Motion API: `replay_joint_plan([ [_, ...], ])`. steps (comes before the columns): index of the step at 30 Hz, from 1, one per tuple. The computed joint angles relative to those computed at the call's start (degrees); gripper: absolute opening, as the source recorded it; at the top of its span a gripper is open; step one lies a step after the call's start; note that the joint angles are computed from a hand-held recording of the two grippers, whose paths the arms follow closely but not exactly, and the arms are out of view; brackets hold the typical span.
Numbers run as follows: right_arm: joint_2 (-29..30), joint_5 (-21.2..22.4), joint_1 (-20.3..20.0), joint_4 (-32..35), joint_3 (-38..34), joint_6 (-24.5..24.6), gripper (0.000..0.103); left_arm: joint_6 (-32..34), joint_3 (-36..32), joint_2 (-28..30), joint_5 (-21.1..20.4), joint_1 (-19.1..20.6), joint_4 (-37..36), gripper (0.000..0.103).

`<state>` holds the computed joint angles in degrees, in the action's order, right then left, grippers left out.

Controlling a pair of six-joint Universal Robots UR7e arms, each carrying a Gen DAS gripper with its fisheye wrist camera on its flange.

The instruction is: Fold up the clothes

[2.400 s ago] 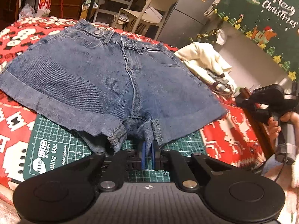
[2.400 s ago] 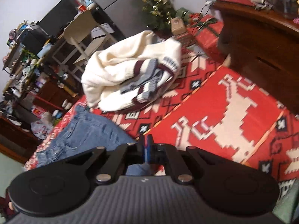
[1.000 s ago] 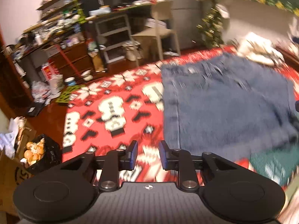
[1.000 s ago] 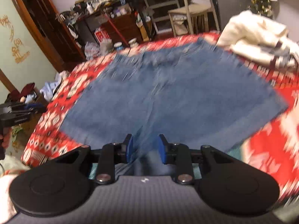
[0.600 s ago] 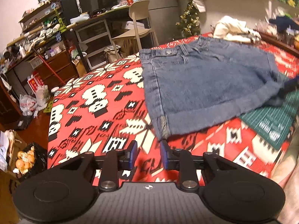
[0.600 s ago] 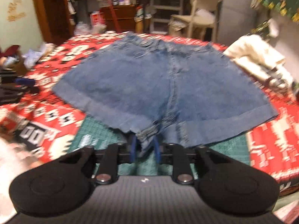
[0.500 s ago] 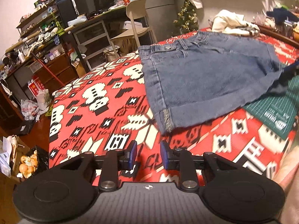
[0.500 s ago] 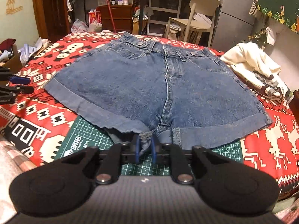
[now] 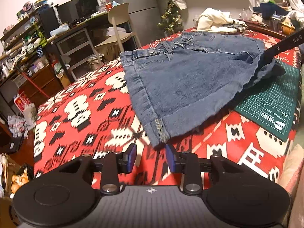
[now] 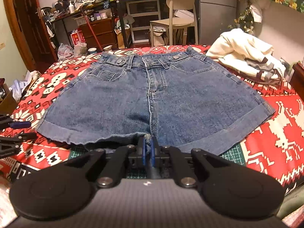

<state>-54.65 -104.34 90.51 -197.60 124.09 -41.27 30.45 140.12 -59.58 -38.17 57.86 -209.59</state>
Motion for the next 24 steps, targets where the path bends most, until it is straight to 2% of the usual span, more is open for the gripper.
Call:
replay_joint_plan([
  [4, -0.2, 0.68, -0.19, 0.98, -0.13, 0.25, 0.006, 2.93, -1.75, 1.82, 0.77, -0.56, -1.02, 0.036],
  [7, -0.67, 1.44, -0.4, 1.79, 0.08, 0.87, 0.006, 1.23, -2.17, 1.42, -0.5, -0.64, -4.49, 0.035],
  [10, -0.92, 2.2, -0.77, 2.71, 0.09, 1.45, 0.006, 0.75, -3.23, 2.04, 0.06, -0.32, -7.6, 0.036],
  [16, -1.08, 1.26, -0.68, 4.67, 0.43, 1.88, 0.008, -1.83, -5.31, 3.77, 0.32, 1.04, -6.86, 0.036],
  [19, -0.79, -0.12, -0.58, 4.94, 1.03, 1.85, 0.012, -4.36, -5.97, 4.32, 0.52, 1.51, -5.44, 0.036],
  [23, 0.1, -1.4, -0.68, 4.72, 1.34, 2.76, 0.019, -12.58, -6.04, 2.39, -1.14, 2.66, -0.7, 0.036],
  [24, 0.38, -1.67, -0.67, 4.62, 1.29, 3.11, 0.02, -14.81, -6.12, 1.99, -1.53, 2.85, 0.25, 0.03],
])
